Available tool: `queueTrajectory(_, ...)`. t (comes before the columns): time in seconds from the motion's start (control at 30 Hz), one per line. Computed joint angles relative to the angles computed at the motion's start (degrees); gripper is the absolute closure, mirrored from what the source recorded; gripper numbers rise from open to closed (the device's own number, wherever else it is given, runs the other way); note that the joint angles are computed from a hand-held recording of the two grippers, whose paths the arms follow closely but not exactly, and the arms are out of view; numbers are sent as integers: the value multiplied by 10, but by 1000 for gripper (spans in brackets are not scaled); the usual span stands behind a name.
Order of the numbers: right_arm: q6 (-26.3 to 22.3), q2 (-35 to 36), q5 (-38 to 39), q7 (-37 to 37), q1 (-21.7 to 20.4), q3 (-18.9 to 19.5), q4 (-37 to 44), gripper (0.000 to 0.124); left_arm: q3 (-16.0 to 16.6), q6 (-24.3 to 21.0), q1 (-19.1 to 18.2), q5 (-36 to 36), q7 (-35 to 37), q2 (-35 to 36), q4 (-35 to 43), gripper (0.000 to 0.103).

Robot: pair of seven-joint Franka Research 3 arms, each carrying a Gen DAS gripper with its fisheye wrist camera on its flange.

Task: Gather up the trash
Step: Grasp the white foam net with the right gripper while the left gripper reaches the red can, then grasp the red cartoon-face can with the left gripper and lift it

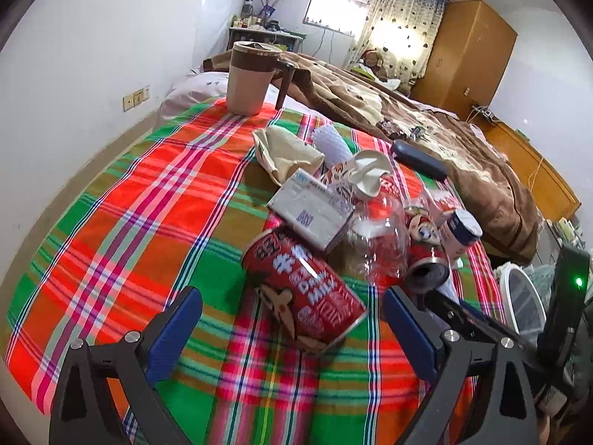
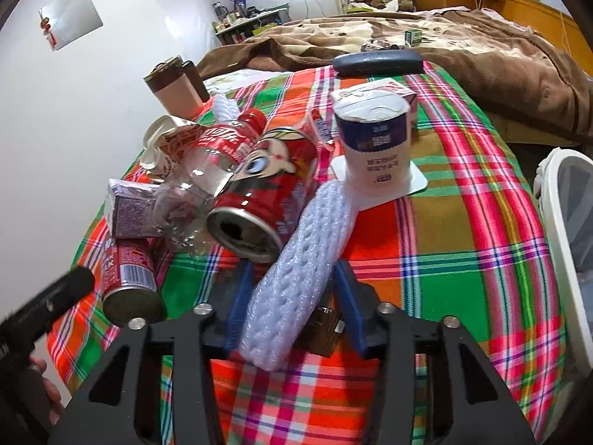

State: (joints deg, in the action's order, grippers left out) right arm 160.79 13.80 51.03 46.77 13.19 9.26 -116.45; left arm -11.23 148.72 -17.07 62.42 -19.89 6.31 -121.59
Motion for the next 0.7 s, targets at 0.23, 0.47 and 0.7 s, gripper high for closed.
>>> queueTrajectory(0.23, 9, -8, 21, -24, -7, -3, -8, 97, 8, -12, 1, -24, 7, 23, 20, 18)
queueTrajectory(0.47, 11, -17, 59, -64, -17, -4, -17, 100, 20, 17, 2, -32, 15, 46, 36, 29)
queueTrajectory(0.7, 16, -17, 68, -81, -16, -8, -15, 100, 28, 35, 4, -73, 30, 67, 44, 32)
